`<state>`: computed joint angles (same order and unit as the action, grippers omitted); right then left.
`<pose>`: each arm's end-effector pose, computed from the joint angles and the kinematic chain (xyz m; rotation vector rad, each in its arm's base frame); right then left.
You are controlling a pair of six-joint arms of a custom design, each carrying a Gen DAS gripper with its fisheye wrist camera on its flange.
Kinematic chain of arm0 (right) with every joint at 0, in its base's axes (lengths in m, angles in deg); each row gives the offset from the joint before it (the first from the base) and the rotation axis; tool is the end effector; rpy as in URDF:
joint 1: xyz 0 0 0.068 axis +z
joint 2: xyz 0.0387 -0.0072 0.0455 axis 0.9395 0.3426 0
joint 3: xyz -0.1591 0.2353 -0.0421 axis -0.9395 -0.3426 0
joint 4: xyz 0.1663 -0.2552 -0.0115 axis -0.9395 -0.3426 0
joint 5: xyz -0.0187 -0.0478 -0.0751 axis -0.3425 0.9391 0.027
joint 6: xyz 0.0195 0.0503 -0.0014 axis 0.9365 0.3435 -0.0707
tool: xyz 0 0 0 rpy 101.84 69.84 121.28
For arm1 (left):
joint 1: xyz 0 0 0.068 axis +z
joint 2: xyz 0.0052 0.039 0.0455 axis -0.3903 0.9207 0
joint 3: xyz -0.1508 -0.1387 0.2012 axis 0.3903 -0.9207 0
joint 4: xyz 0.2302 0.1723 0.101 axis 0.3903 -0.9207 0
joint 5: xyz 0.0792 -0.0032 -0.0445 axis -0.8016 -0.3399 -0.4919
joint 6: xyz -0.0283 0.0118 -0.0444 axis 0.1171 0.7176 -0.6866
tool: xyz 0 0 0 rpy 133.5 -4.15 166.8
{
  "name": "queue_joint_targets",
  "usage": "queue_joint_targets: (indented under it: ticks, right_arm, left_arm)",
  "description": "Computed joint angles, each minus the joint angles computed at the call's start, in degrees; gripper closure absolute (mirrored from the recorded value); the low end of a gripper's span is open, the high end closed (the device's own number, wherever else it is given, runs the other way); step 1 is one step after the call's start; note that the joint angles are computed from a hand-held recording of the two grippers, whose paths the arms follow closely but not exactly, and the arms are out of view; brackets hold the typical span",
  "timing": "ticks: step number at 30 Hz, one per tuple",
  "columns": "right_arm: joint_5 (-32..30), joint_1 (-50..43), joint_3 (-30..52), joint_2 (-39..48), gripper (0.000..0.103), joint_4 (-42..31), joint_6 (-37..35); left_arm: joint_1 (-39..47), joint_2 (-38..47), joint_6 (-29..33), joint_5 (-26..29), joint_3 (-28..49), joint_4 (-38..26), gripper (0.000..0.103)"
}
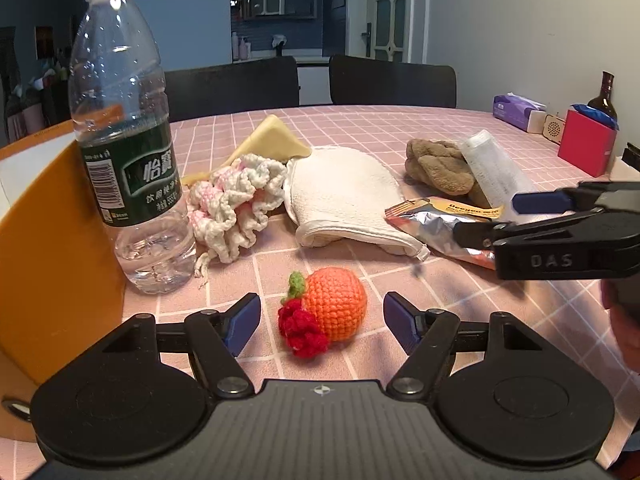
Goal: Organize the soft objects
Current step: 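Return both tools to the table toward the strawberry and snack packet, then grasp the crocheted strawberry with the left tool while the right tool grasps the snack packet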
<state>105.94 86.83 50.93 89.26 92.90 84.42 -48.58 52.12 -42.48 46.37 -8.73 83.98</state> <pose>0.2772 0.0712 0.1308 0.1102 2.1702 -0.0941 0.3326 -0.1652 0.1284 0.6839 2.1313 -0.3523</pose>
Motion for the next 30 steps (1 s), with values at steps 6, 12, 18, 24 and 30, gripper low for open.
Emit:
queue_joint_targets:
  ticks: [6,12,18,24,30]
  right_arm:
    - [-1.82,-2.37,3.02,5.54,0.024,0.42,0.6]
    - [-1.24,-2.21,4.63,7.6,0.026,-0.98,0.83]
    - [1.41,-0.9,5.7,8.73,0.035,-2.18,0.26]
    - [3.97,0.61,5.63,7.85,0.048,-3.4,0.46]
    - [5.0,2.48,5.16,5.11,0.053,-6.69,3.36]
  left_arm:
    - [-0.62,2.71,-1.03,-1.3,2.96,-2.11,0.03]
    - [-0.42,2.84,-1.64,-0.8,2.83,-1.58,0.045]
    - [-0.49,2.84,-1.79,-0.8,2.29,-0.54,0.047]
    - [-0.66,2.39,-2.57,-1.55,1.98,-0.62,0.048]
    - [-0.23,0.56,-4.76,-0.9,0.06,0.65,0.048]
